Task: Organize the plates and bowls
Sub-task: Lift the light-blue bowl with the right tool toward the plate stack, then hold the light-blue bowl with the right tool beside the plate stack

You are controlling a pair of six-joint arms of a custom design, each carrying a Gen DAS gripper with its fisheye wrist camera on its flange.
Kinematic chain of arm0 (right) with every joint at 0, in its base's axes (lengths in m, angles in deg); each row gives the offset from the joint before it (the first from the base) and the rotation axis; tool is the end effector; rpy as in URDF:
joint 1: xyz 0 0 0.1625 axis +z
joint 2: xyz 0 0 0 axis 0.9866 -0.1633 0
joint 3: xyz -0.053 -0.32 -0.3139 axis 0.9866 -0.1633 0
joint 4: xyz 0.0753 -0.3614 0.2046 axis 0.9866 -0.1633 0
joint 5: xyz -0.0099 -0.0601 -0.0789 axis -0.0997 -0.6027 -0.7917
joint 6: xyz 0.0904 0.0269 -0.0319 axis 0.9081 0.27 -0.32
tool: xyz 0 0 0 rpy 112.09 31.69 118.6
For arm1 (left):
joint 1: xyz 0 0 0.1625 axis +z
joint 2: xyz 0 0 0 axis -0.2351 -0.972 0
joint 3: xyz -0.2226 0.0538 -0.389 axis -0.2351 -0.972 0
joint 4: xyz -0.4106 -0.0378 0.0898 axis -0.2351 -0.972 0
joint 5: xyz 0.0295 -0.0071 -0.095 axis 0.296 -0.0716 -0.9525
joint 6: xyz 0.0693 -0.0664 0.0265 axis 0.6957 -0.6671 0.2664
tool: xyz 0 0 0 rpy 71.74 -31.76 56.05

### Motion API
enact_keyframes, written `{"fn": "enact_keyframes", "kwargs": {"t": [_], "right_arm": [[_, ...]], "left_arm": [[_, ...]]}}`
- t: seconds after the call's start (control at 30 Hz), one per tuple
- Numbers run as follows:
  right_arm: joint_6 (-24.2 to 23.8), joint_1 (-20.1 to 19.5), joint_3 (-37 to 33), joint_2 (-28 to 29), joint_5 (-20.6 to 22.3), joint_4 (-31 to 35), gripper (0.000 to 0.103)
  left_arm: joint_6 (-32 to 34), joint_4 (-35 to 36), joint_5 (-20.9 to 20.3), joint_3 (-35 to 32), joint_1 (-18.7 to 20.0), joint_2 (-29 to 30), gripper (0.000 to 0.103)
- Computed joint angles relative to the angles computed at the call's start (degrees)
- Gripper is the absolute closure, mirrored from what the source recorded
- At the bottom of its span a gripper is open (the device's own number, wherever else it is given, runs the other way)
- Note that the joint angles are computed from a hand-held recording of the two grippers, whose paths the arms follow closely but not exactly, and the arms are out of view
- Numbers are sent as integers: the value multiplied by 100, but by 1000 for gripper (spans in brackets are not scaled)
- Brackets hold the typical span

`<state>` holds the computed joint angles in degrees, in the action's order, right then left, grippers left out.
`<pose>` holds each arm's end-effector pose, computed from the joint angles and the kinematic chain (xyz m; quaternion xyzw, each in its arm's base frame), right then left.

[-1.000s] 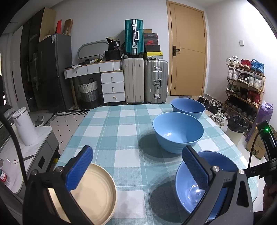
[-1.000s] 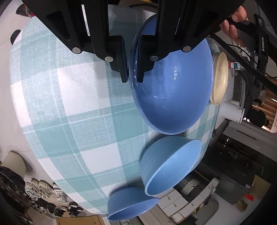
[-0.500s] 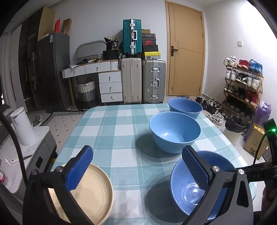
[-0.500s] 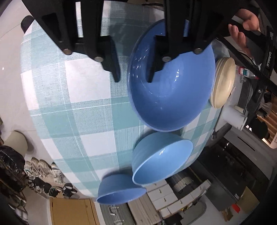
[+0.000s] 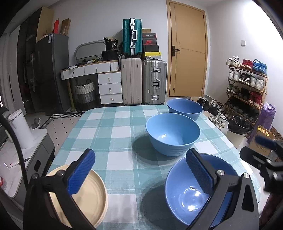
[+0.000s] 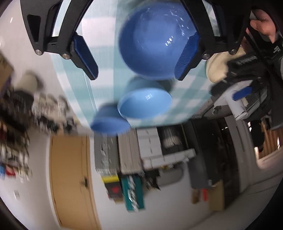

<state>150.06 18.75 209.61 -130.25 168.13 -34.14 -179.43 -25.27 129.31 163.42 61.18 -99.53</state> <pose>0.1170 -0.3349 0.2045 -0.0106 -0.7384 0.5411 0.4023 -0.2564 -0.5328 0.0096 0.4754 0.8129 -0.3085 0.1346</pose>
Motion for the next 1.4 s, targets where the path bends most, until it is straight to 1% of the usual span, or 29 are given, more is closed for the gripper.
{"fn": "enact_keyframes", "kwargs": {"t": [0.07,0.13,0.23,0.37,0.4,0.43,0.47,0.5,0.53,0.57,0.6,0.67,0.7,0.77,0.87,0.93,1.03,1.27,1.33,1.4], "right_arm": [[-447,95,71,93,-190,-457,1],[-605,163,85,160,-335,-742,1],[-668,260,99,214,-382,-1123,1],[-798,248,460,182,-599,-2165,1],[-780,201,563,177,-687,-2337,1],[-728,161,602,156,-753,-2319,1],[-648,131,575,109,-783,-2061,1],[-671,171,567,88,-706,-1991,1],[-819,211,601,85,-601,-2158,1],[-867,191,682,40,-659,-2296,1],[-781,149,741,-50,-760,-2236,1],[-572,80,786,-153,-838,-2077,1],[-431,42,767,-198,-826,-1947,1],[-99,-59,720,-280,-868,-1610,1],[412,-222,637,-390,-996,-1087,1],[599,-338,629,-470,-1159,-877,1],[657,-400,636,-529,-1179,-778,1],[957,-588,541,-546,-1368,-348,1],[956,-621,603,-592,-1461,-439,1],[922,-611,654,-613,-1448,-542,1]], "left_arm": [[55,-51,-84,17,-21,27,0],[82,-98,-117,46,-33,27,0],[-30,-22,-64,-4,-16,53,0],[-162,-11,-45,-19,-28,59,0],[-190,-42,-16,2,-31,42,0],[-202,-67,1,19,-34,30,0],[-212,-94,10,40,-41,19,0],[-218,-104,17,46,-47,18,0],[-216,-133,27,67,-53,12,0],[-206,-172,22,92,-60,4,0],[-190,-208,2,109,-71,5,0],[-153,-299,-25,134,-85,17,0],[-79,-453,-81,197,-101,12,0],[-18,-516,-212,195,-138,62,0],[-52,-445,-199,171,-134,99,0],[-29,-520,-191,232,-148,62,0],[48,-642,-239,292,-179,51,0],[25,-512,-286,197,-209,149,0],[10,-468,-283,184,-208,158,0],[9,-428,-308,157,-211,195,0]]}}
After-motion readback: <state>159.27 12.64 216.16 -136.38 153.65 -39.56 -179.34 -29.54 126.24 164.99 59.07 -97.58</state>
